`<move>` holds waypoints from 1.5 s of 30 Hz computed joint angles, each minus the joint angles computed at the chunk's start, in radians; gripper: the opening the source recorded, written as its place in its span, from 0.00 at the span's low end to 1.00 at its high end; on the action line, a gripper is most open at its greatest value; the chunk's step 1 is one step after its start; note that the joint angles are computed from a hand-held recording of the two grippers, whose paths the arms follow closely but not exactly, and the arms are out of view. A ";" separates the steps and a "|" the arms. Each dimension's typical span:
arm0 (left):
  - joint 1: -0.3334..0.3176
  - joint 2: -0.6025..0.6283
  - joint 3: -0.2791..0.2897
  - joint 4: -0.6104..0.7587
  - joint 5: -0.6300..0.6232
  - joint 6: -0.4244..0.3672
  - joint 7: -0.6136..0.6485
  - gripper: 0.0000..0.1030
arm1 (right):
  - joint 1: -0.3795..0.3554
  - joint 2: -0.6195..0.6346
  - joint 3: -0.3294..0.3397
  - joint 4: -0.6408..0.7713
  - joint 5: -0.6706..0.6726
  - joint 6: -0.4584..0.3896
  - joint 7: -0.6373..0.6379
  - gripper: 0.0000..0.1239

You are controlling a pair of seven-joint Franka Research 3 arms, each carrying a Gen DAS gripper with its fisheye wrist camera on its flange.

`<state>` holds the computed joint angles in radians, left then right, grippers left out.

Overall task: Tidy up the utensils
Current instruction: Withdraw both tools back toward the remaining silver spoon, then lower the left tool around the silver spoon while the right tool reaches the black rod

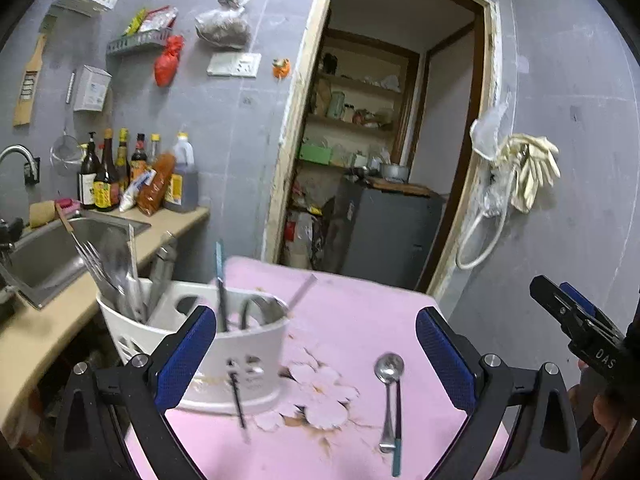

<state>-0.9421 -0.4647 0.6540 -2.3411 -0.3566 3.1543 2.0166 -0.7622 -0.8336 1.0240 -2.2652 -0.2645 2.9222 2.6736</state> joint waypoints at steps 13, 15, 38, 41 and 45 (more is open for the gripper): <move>0.042 0.112 -0.082 -0.009 -0.026 -0.011 -0.005 0.98 | 0.000 0.164 0.031 -0.081 -0.013 0.088 -0.021 0.82; 0.038 0.132 -0.084 0.002 -0.048 -0.028 0.023 0.98 | 0.003 0.227 0.029 -0.087 -0.014 0.110 -0.032 0.82; 0.232 0.544 -0.222 0.391 -0.454 -0.561 0.199 0.71 | 0.153 0.822 -0.122 0.009 -0.155 0.128 -0.168 0.46; 0.277 0.597 -0.258 0.445 -0.469 -0.604 0.211 0.67 | 0.195 0.852 -0.154 0.026 -0.141 0.112 -0.193 0.41; 0.340 0.646 -0.310 0.501 -0.503 -0.645 0.222 0.63 | 0.252 0.860 -0.198 0.041 -0.161 0.085 -0.186 0.41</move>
